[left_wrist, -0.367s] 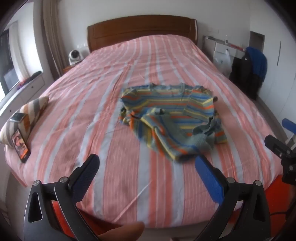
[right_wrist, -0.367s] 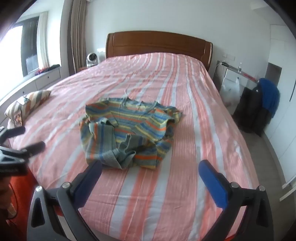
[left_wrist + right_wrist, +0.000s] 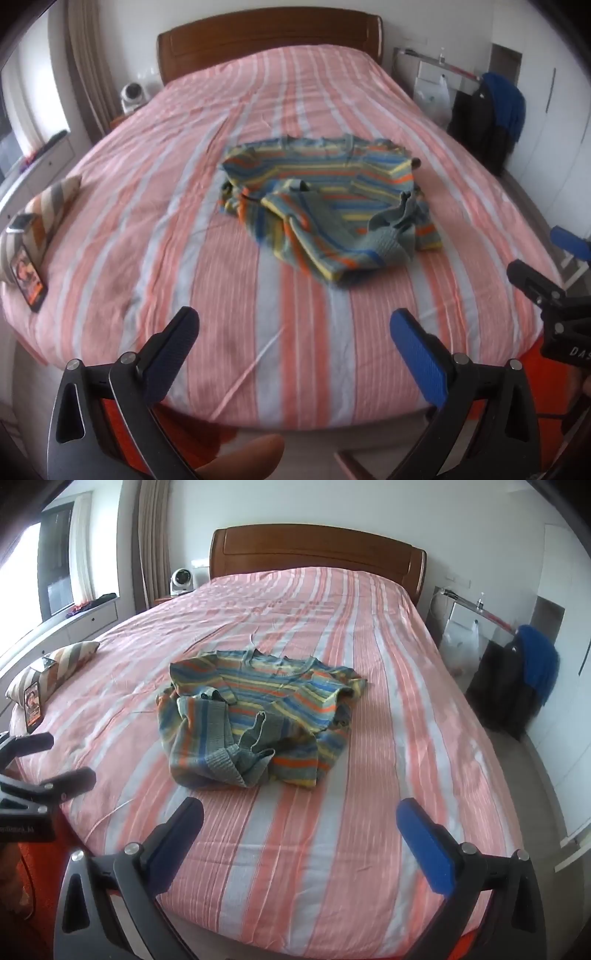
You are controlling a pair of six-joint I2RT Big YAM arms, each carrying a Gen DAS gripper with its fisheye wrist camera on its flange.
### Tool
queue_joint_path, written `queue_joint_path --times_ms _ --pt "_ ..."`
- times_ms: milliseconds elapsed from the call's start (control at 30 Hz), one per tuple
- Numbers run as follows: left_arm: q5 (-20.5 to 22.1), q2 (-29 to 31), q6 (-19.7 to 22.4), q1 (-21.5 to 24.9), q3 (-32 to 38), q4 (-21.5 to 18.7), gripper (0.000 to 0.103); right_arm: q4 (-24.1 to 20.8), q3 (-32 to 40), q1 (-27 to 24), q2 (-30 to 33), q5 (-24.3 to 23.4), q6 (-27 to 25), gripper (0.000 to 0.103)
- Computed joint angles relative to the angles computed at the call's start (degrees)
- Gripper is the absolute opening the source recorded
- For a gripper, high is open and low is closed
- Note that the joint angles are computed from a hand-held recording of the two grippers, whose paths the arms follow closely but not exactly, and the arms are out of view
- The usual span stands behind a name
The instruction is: Fold small clothes
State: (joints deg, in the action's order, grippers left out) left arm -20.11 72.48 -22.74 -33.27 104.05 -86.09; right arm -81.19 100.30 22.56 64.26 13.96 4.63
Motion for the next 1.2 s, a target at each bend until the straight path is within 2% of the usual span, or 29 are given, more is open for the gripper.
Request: queue_joint_path --times_ms 300,667,1200 --pt "1.00 -0.09 -0.45 1.17 0.65 -0.01 0.103 3.29 -0.64 0.74 0.91 2.56 0.40 0.103" --pt "-1.05 -0.34 0.14 0.10 1.33 0.49 0.103 3.62 -0.48 1.49 0.22 4.76 1.11 0.103" --pt "0.91 -0.92 -0.92 1.20 1.17 -0.05 0.103 2.76 -0.12 3.07 0.54 6.05 1.21 0.103"
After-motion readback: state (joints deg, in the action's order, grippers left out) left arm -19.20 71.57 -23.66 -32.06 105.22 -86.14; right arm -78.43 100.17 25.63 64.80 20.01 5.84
